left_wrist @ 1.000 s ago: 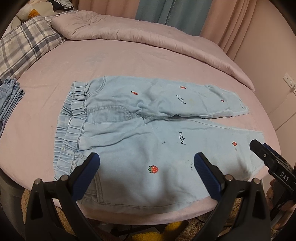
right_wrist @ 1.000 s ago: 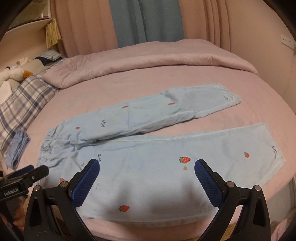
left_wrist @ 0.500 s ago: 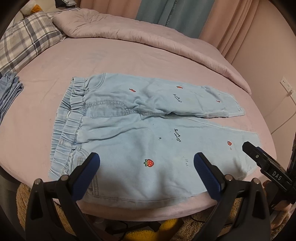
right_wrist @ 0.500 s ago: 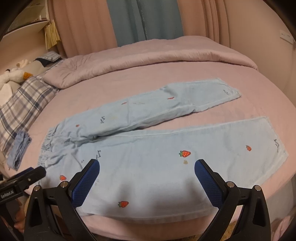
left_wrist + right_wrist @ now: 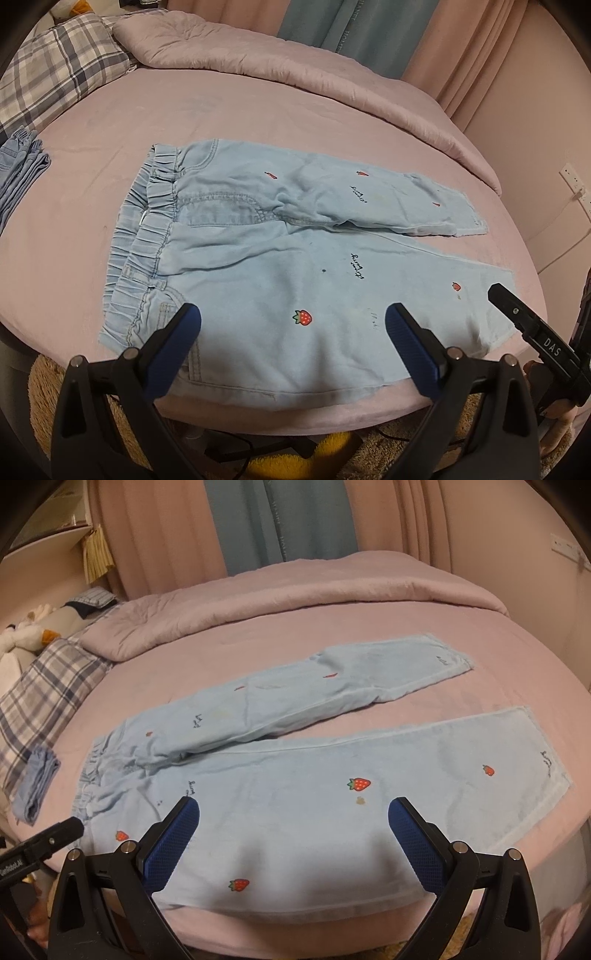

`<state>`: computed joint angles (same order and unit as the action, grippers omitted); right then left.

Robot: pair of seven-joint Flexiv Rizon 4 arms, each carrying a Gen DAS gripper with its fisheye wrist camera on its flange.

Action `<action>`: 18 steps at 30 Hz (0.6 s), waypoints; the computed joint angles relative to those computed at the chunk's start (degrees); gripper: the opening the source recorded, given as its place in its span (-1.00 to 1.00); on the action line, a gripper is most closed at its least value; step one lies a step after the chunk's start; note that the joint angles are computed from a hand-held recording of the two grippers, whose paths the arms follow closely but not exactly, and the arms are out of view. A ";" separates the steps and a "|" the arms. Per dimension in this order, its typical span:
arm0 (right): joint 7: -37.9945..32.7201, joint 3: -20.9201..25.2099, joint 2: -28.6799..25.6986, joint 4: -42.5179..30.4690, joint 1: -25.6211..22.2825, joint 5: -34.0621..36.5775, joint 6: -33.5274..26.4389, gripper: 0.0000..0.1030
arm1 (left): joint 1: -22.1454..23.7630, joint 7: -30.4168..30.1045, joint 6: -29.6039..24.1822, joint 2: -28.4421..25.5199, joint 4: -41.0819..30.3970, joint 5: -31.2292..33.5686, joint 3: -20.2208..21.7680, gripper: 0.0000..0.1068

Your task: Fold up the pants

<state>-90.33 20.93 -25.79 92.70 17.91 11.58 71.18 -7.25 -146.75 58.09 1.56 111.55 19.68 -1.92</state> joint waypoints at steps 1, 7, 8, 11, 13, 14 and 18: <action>-0.03 0.01 0.00 0.00 -0.01 0.04 0.01 0.99 | -0.01 -0.08 0.00 0.00 -0.02 0.07 -0.03 0.87; -0.39 0.10 0.06 0.00 -0.16 0.31 -0.14 0.98 | -0.01 -0.17 0.09 0.04 0.08 0.05 -0.06 0.87; -0.25 -0.05 0.10 0.07 -0.03 0.22 -0.06 0.98 | -0.01 -0.20 0.10 0.06 0.12 -0.01 -0.05 0.87; 0.07 -0.22 0.15 0.18 0.08 0.12 -0.02 0.98 | 0.01 -0.25 0.00 0.04 0.14 -0.12 -0.05 0.87; 0.30 -0.30 0.19 0.28 0.15 0.07 0.01 0.98 | 0.02 -0.31 -0.08 0.11 0.20 -0.24 -0.02 0.86; 0.40 -0.32 0.17 0.28 0.17 0.03 -0.02 0.98 | 0.02 -0.39 -0.04 0.18 0.29 -0.26 -0.01 0.86; 0.64 -0.41 0.05 0.25 0.18 -0.13 -0.04 0.98 | 0.08 -0.23 0.10 0.29 0.56 -0.58 -0.01 0.85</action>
